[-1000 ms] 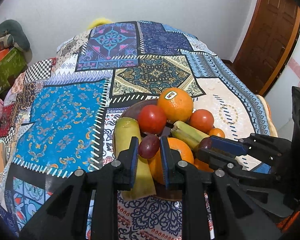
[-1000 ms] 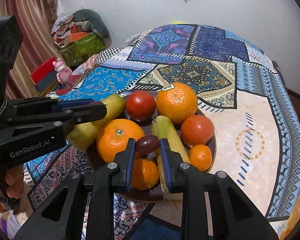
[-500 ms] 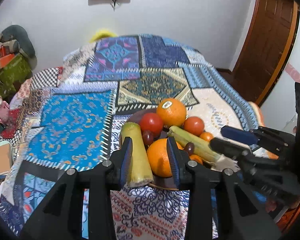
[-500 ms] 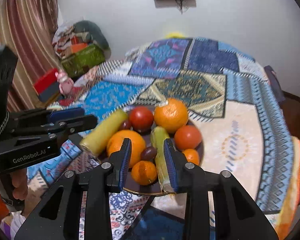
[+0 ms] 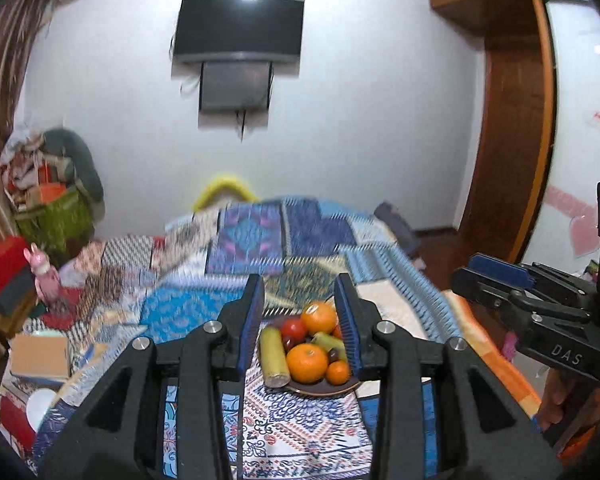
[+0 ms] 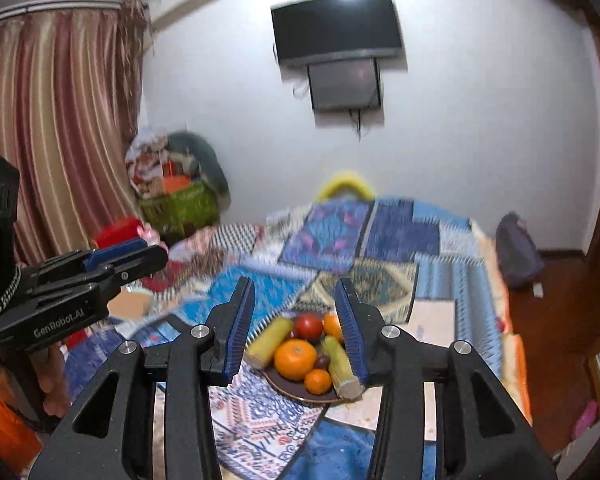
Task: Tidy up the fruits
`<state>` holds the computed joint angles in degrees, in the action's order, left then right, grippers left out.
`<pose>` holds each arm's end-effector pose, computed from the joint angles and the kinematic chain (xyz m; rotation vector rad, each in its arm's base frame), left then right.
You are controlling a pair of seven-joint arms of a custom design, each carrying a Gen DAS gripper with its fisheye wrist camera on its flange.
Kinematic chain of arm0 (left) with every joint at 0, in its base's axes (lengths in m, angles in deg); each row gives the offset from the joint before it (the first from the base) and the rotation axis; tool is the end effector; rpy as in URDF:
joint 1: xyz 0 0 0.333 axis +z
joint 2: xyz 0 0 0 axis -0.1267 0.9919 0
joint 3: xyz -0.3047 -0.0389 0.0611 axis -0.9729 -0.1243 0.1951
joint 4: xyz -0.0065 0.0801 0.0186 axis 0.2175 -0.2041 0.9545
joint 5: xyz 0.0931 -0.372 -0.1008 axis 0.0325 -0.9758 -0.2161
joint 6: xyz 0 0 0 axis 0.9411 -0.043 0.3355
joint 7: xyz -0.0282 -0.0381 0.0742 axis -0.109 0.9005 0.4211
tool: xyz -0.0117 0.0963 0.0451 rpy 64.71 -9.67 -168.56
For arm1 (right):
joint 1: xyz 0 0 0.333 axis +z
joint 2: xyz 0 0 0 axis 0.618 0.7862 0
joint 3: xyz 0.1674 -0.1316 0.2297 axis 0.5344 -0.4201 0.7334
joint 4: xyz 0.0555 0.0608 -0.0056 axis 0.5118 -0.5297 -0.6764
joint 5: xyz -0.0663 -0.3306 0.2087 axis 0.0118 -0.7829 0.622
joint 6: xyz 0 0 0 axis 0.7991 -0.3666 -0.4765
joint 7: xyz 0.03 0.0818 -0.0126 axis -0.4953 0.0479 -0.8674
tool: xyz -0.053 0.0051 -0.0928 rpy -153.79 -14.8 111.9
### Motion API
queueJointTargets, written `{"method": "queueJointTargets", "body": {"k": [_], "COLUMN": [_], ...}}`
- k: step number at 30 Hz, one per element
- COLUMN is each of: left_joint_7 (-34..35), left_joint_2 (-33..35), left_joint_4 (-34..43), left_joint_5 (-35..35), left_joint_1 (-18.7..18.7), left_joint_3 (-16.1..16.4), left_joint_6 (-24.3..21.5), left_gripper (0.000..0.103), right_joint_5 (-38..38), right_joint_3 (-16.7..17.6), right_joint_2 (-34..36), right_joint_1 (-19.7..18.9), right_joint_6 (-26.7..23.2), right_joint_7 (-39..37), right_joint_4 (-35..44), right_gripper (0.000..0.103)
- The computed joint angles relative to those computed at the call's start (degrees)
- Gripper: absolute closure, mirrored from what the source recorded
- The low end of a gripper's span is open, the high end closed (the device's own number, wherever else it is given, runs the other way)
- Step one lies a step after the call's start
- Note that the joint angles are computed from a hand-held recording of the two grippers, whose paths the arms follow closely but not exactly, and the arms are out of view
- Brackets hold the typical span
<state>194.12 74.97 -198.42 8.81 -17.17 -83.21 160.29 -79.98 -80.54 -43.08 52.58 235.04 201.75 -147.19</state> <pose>0.5740 -0.1117 0.6268 -1.2939 1.7712 -1.2585 0.5375 0.2554 0.6067 -1.5364 1.2410 -0.7549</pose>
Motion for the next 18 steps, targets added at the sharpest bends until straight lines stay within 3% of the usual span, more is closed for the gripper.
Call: {"method": "queueJointTargets", "body": {"k": [1, 4, 7, 11, 13, 18], "left_joint_7": [3.41, 14.38, 22.92, 27.84, 29.77, 35.69], "left_joint_2": [-1.65, -6.08, -9.52, -12.23, -12.63, -13.95], "left_joint_4": [-1.07, -4.05, -6.23, -7.79, -8.02, -8.74], "left_joint_5": [-3.58, -14.75, -22.59, -28.46, -30.48, -36.92], "left_joint_1": [-0.81, -5.72, -10.52, -12.71, -12.85, -12.25], "left_joint_3": [0.24, 2.82, 5.84, 7.47, 7.34, 6.39], "left_joint_6": [0.70, 4.03, 5.70, 5.54, 6.15, 7.62], "left_gripper": [0.060, 0.050, 0.045, 0.038, 0.033, 0.020], "right_joint_5": [-9.43, -24.75, -32.78, -36.31, -37.66, -38.86], "right_joint_3": [0.33, 2.69, 4.08, 5.00, 5.33, 5.26], "right_joint_2": [-1.58, -4.86, -7.83, -9.72, -9.91, -10.53], "right_joint_1": [-0.40, -1.76, -1.64, -0.25, 0.39, 1.50], "right_joint_6": [-0.56, -3.24, -6.45, -11.54, -14.04, -16.76], "right_joint_7": [9.16, 24.18, 33.08, 36.44, 37.77, 39.90], "right_joint_4": [0.23, 0.12, -1.33, -2.83, -3.12, -3.94], "right_gripper": [0.057, 0.047, 0.037, 0.025, 0.015, 0.004]}}
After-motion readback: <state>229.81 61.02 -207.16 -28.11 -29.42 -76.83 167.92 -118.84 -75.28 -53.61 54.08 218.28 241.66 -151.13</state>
